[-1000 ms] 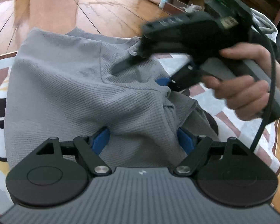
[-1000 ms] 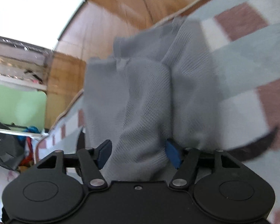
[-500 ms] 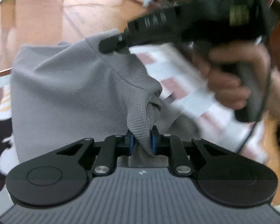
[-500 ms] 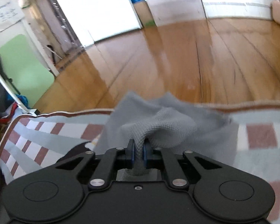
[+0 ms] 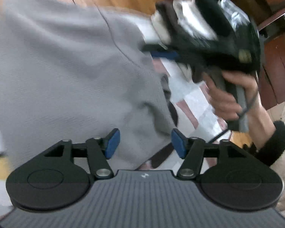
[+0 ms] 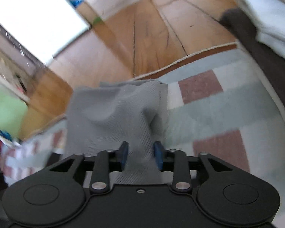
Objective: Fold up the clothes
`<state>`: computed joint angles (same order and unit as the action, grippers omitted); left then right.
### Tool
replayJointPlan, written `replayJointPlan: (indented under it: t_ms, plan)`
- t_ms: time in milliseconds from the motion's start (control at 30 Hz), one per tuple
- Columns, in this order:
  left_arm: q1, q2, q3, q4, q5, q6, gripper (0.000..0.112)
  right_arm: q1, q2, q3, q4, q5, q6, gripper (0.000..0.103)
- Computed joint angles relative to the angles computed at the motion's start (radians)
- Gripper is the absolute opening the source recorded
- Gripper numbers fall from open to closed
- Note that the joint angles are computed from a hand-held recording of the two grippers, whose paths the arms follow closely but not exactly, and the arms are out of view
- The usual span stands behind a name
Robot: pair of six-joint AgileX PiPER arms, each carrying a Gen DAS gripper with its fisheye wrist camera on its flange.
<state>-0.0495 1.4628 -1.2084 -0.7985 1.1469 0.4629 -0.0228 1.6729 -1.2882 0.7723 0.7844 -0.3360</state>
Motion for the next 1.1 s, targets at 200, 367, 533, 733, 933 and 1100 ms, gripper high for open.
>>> replayJointPlan:
  t_ms: [200, 367, 533, 733, 933, 1100]
  plan:
    - [0.012, -0.067, -0.033, 0.279, -0.049, -0.167, 0.074, 0.034, -0.249, 0.219, 0.01, 0.001, 0.057, 0.067]
    - [-0.045, -0.085, 0.02, 0.446, -0.091, -0.317, 0.074, 0.251, -0.313, 0.335, -0.315, -0.154, 0.257, 0.053]
    - [-0.035, -0.162, 0.141, 0.549, -0.149, -0.392, 0.074, 0.272, -0.308, 0.286, -0.431, -0.089, 0.374, 0.009]
    - [0.009, -0.151, 0.133, 0.526, -0.117, -0.363, 0.072, 0.095, -0.274, 0.302, -0.278, 0.047, 0.277, 0.007]
    - [0.203, -0.117, 0.179, 0.185, -0.041, -0.154, 0.076, 0.062, -0.379, 0.39, -0.271, 0.084, 0.23, 0.045]
    - [0.277, -0.07, 0.233, -0.037, -0.017, -0.006, 0.072, -0.086, -0.446, 0.522, -0.022, 0.127, 0.074, 0.057]
